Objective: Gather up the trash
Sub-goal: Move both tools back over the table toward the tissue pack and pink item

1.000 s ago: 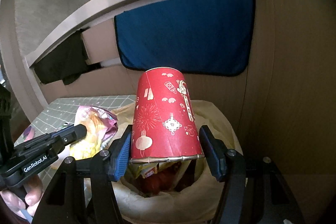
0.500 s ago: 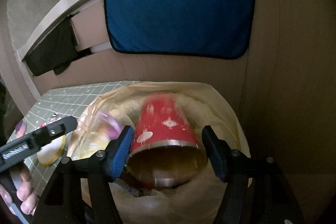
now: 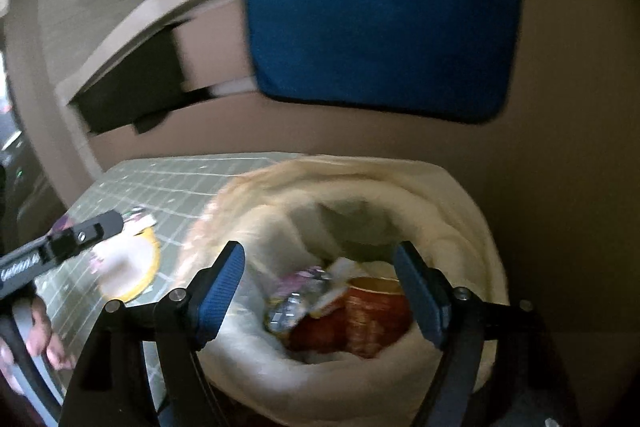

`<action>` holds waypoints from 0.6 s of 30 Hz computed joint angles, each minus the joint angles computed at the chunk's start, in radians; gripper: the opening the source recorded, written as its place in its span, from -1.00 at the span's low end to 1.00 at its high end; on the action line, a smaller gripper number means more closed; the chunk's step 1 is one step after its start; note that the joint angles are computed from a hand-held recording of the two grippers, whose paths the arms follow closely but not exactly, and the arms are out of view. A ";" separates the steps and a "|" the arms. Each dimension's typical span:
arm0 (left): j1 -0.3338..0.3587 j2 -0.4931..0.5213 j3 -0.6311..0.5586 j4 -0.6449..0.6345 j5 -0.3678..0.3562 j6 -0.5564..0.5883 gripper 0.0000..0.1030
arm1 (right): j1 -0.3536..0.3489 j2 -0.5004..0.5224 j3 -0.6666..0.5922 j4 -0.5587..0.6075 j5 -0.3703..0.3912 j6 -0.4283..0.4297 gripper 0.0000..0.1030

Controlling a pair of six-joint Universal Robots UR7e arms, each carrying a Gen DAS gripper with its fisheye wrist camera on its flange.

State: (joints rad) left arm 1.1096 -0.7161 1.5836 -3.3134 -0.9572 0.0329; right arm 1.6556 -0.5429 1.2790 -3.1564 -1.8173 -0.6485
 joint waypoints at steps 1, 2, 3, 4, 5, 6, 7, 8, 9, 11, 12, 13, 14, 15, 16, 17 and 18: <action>0.004 -0.019 0.020 -0.016 0.015 -0.004 -0.26 | 0.007 0.001 0.007 -0.003 0.013 -0.016 0.46; 0.009 -0.042 0.046 -0.045 0.041 -0.006 -0.26 | 0.015 0.001 0.015 -0.002 0.033 -0.032 0.46; 0.014 -0.053 0.058 -0.063 0.054 -0.008 -0.26 | 0.020 0.002 0.019 0.005 0.044 -0.039 0.46; 0.018 -0.072 0.079 -0.088 0.075 -0.013 -0.25 | 0.025 0.002 0.022 0.015 0.055 -0.044 0.46; 0.025 -0.093 0.101 -0.112 0.094 -0.020 -0.25 | 0.033 0.009 0.016 0.035 0.067 -0.049 0.46; 0.030 -0.108 0.114 -0.126 0.106 -0.025 -0.25 | 0.039 0.017 0.010 0.045 0.068 -0.051 0.46; 0.038 -0.129 0.134 -0.145 0.125 -0.028 -0.24 | 0.046 0.029 -0.002 0.068 0.072 -0.057 0.45; 0.043 -0.142 0.147 -0.156 0.138 -0.028 -0.24 | 0.052 0.037 -0.011 0.084 0.074 -0.060 0.43; 0.048 -0.155 0.161 -0.166 0.150 -0.028 -0.24 | 0.059 0.051 -0.027 0.116 0.078 -0.067 0.42; 0.063 -0.183 0.189 -0.176 0.168 -0.035 -0.23 | 0.072 0.077 -0.055 0.175 0.091 -0.081 0.39; 0.069 -0.191 0.197 -0.177 0.172 -0.038 -0.23 | 0.075 0.085 -0.064 0.193 0.097 -0.087 0.38; 0.082 -0.202 0.203 -0.170 0.169 -0.041 -0.21 | 0.080 0.098 -0.076 0.216 0.102 -0.094 0.37; 0.091 -0.206 0.205 -0.163 0.162 -0.043 -0.18 | 0.087 0.118 -0.098 0.246 0.102 -0.101 0.34; 0.102 -0.211 0.202 -0.136 0.142 -0.049 -0.16 | 0.091 0.132 -0.115 0.271 0.099 -0.101 0.33; 0.113 -0.215 0.195 -0.100 0.114 -0.053 -0.13 | 0.096 0.150 -0.142 0.305 0.095 -0.099 0.30; 0.124 -0.214 0.179 -0.060 0.077 -0.052 -0.12 | 0.099 0.164 -0.160 0.323 0.092 -0.096 0.30; 0.134 -0.213 0.166 -0.024 0.041 -0.044 -0.11 | 0.101 0.174 -0.170 0.327 0.091 -0.091 0.30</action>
State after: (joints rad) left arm 1.2438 -0.9287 1.7496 -3.3378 -0.9161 -0.0107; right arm 1.7568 -0.3684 1.1087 -2.8297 -1.7263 -0.7394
